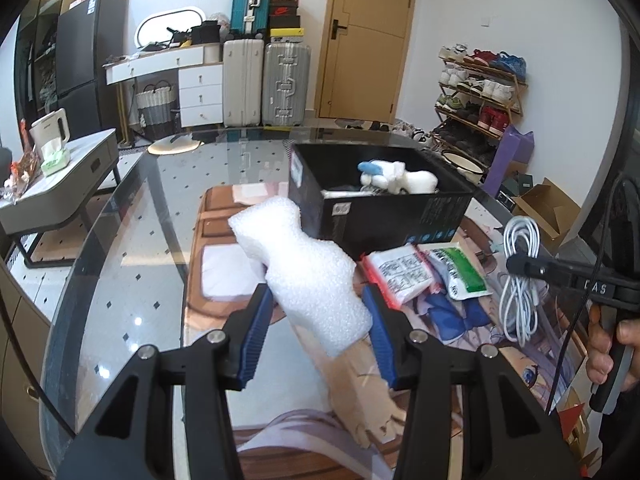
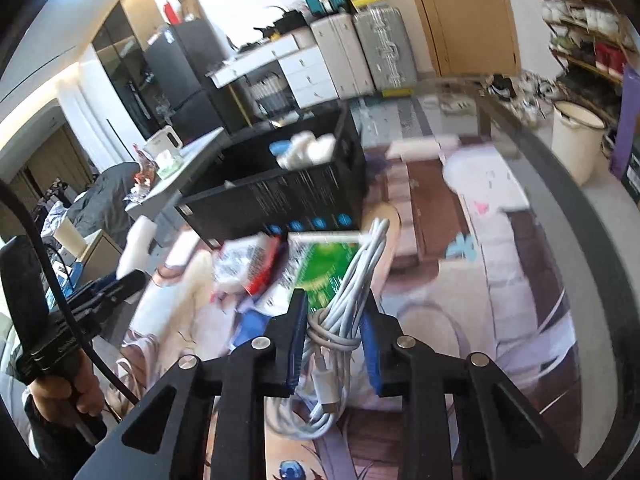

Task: Organize soft objects
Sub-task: 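Carry the foam piece and cable over the black box with both tools, then open both tools to drop the foam and cable into the box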

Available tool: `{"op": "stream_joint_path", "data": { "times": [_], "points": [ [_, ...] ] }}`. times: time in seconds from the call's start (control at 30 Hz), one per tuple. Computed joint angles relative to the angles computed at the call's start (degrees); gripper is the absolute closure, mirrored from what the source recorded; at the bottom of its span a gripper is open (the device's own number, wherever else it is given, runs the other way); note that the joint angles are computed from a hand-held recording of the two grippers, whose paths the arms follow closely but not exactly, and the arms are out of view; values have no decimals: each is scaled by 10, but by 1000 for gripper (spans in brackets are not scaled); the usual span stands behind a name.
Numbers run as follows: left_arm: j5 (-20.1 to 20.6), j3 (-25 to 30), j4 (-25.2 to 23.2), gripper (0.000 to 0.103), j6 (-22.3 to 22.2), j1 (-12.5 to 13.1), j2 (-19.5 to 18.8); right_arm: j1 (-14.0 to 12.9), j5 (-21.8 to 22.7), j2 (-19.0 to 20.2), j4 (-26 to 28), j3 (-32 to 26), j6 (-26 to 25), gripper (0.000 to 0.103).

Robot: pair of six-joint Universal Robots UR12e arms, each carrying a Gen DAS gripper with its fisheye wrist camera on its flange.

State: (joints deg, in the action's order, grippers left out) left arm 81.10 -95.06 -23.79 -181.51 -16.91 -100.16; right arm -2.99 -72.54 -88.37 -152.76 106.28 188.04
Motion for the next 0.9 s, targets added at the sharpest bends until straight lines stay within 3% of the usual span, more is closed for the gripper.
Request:
{"op": "stream_joint_path", "data": {
  "times": [0.2, 0.5, 0.77, 0.9],
  "points": [
    [-12, 19, 7, 57, 13, -5, -9, 3, 5, -1, -26, -12, -20, 79],
    [-32, 67, 8, 57, 27, -10, -41, 11, -3, 27, -81, -58, -38, 79],
    [-22, 125, 2, 57, 38, -18, -83, 33, -56, 78, -122, -114, -68, 79],
    [-13, 156, -5, 57, 47, -21, -106, 47, -93, 106, -137, -146, -111, 79]
  ]
}}
